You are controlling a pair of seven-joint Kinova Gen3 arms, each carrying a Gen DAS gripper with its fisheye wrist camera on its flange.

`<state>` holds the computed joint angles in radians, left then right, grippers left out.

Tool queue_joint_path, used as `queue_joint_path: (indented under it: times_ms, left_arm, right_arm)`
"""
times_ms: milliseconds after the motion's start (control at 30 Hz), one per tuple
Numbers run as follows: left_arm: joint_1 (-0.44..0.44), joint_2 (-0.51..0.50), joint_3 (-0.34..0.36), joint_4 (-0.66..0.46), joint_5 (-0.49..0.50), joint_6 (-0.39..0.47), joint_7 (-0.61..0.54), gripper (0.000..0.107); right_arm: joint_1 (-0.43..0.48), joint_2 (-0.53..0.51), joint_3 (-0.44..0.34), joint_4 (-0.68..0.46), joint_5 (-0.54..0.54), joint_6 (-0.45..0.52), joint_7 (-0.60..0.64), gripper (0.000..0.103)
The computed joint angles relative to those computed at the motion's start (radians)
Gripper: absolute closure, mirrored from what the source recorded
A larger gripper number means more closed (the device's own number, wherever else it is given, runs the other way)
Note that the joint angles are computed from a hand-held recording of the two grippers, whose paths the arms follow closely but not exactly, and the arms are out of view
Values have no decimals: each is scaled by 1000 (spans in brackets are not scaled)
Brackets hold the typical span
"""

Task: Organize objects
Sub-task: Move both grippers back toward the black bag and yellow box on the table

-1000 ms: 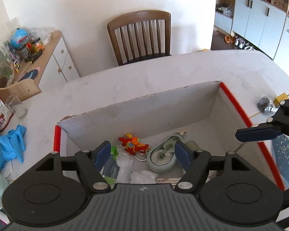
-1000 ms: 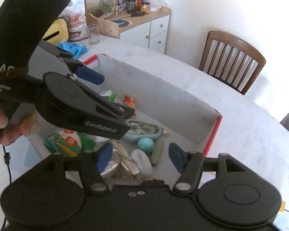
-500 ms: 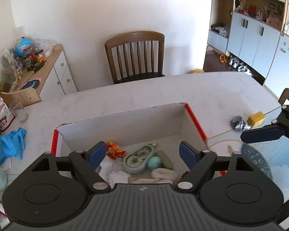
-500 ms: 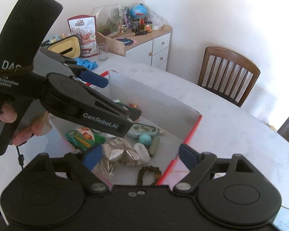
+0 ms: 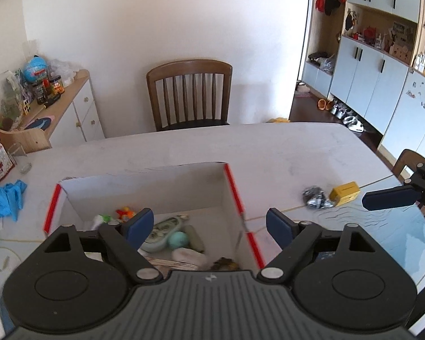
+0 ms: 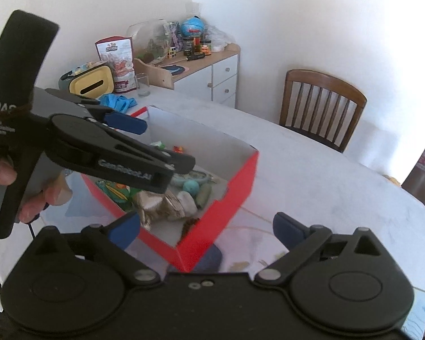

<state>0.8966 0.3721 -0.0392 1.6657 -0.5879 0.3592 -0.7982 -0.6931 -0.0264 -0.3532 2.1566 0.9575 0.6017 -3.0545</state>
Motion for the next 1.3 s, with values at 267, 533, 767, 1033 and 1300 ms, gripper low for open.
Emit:
queue_joint_path:
  times_ms: [267, 533, 767, 1033, 1300]
  left_arm:
    - [112, 38, -39, -39, -83, 38, 143, 14]
    - [155, 104, -4, -113, -97, 78, 169, 6]
    - [186, 171, -10, -181, -54, 55, 158, 5]
    - [213, 276, -12, -303, 19, 94, 96, 5]
    - [263, 382, -75, -404, 35, 84, 64, 5]
  right_arm:
    - [72, -109, -19, 116, -38, -66, 23, 3]
    - [165, -200, -32, 215, -158, -100, 124, 3]
    - [230, -273, 25, 293, -264, -146, 285, 4]
    - [325, -303, 141, 362, -348, -218, 481, 4]
    - [515, -217, 227, 389, -364, -372, 607, 4]
